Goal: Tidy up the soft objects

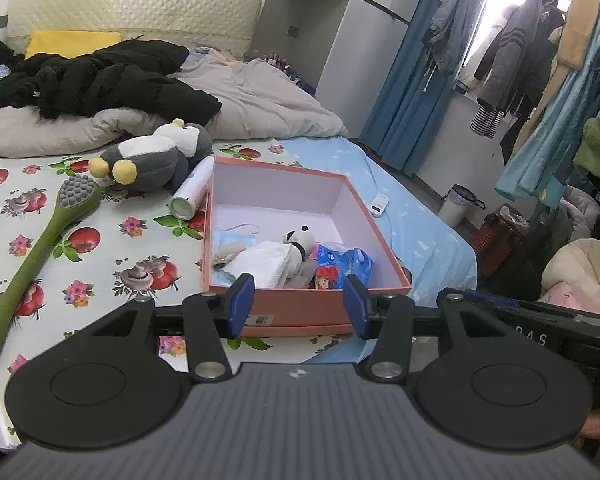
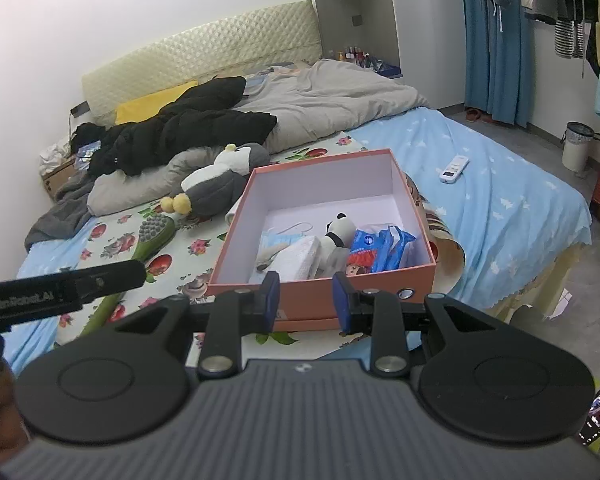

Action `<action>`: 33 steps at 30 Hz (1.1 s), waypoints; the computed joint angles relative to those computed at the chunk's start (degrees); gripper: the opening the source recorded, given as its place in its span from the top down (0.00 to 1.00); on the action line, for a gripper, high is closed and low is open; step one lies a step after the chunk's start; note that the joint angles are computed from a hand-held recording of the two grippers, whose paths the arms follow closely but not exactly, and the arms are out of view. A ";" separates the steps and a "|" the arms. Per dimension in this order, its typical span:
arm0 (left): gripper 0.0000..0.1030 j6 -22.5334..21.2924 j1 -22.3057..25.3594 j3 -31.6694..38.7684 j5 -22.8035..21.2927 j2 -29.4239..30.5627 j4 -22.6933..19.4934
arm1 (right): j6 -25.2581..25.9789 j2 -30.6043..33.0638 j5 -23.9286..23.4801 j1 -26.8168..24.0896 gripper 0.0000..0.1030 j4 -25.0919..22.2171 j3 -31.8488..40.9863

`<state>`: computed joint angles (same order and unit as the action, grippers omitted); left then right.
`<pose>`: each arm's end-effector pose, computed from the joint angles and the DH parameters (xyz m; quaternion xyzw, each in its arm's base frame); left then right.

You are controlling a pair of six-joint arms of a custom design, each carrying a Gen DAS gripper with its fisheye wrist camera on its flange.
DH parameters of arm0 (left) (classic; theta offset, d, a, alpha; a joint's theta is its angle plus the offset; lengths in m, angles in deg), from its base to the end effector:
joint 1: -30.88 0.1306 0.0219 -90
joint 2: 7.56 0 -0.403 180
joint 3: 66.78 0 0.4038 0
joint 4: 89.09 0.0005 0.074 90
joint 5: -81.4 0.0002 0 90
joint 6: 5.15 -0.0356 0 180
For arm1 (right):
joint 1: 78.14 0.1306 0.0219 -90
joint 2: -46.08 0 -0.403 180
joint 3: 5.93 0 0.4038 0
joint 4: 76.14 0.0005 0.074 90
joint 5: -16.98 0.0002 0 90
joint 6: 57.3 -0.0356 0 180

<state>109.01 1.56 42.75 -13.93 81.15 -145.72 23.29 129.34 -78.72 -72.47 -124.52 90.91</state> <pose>0.4189 -0.2321 0.6128 0.0189 0.8893 -0.1677 0.4249 0.4543 0.0482 0.5630 0.0059 0.8854 0.1044 0.4529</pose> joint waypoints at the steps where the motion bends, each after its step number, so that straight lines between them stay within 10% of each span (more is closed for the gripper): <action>1: 0.47 -0.10 0.04 -0.05 -0.23 -0.06 -0.09 | -0.08 -0.01 -0.13 0.07 0.69 -0.01 -0.04; 12: 0.40 -0.74 0.49 0.14 -0.16 -0.18 -0.17 | 0.85 -0.13 0.81 0.44 0.68 0.25 0.00; 17: 0.12 -0.44 0.68 0.06 -0.54 -0.21 0.05 | 0.85 -0.19 1.47 0.45 0.16 1.15 -0.35; 33: 0.00 -3.04 0.24 2.77 -2.73 1.94 -3.70 | 1.93 0.35 2.45 0.04 0.00 1.02 0.19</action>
